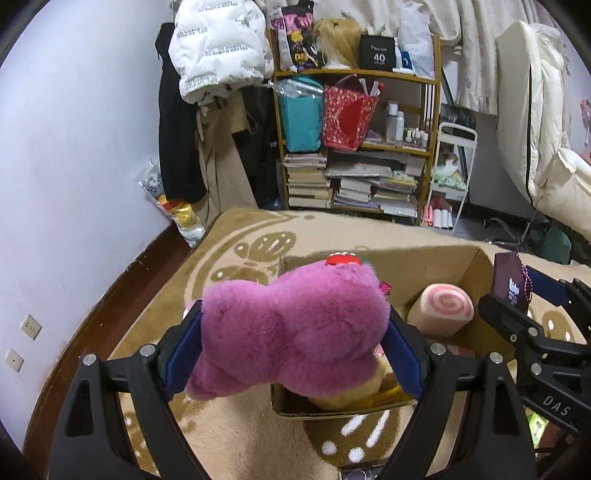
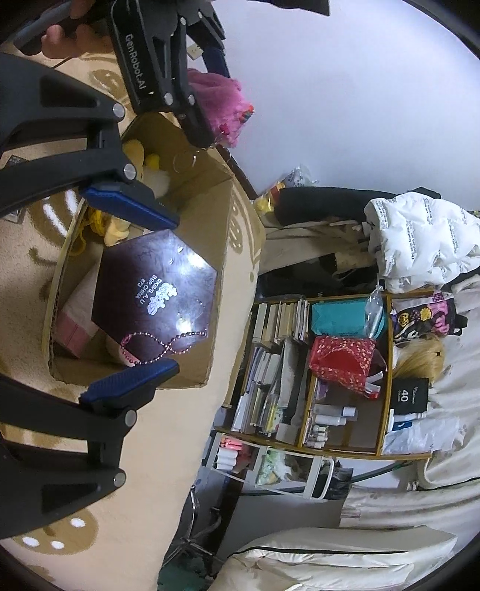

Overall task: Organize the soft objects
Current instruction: 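Lower both tools into the box and open them, releasing bear and hexagon box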

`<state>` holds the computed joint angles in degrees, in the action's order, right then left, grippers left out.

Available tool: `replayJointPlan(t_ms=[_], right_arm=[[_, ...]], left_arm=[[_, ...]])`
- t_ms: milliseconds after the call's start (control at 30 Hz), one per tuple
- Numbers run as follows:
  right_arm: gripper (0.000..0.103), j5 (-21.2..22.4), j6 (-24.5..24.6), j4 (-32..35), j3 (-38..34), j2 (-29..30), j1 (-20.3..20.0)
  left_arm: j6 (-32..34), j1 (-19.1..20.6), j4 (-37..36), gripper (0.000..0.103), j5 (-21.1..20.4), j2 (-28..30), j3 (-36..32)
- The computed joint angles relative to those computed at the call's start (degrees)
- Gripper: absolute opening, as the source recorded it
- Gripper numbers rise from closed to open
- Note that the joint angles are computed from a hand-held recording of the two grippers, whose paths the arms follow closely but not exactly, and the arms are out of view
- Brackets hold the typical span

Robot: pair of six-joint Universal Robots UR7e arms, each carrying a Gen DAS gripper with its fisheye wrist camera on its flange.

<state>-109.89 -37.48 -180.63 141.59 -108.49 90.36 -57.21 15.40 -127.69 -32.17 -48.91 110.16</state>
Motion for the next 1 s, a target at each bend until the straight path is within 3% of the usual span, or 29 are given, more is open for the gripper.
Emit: replayJointPlan(t_ms=[233, 500, 1000], right_arm=[[0.075, 1.55, 0.62, 0.04, 0.31, 0.35, -2.05], [0.075, 2.56, 1.16, 0.87, 0.3, 0.38, -3.62], [0.075, 3.17, 0.88, 0.5, 0.52, 0.61, -4.35]], left_arm=[[2.95, 0.58, -4.56, 0.088, -0.96, 1.07, 0.67], [2.19, 1.12, -1.88, 0.089, -1.33, 2.27, -0.27], [2.25, 1.48, -3.91, 0.092, -1.58, 1.62, 0.52]])
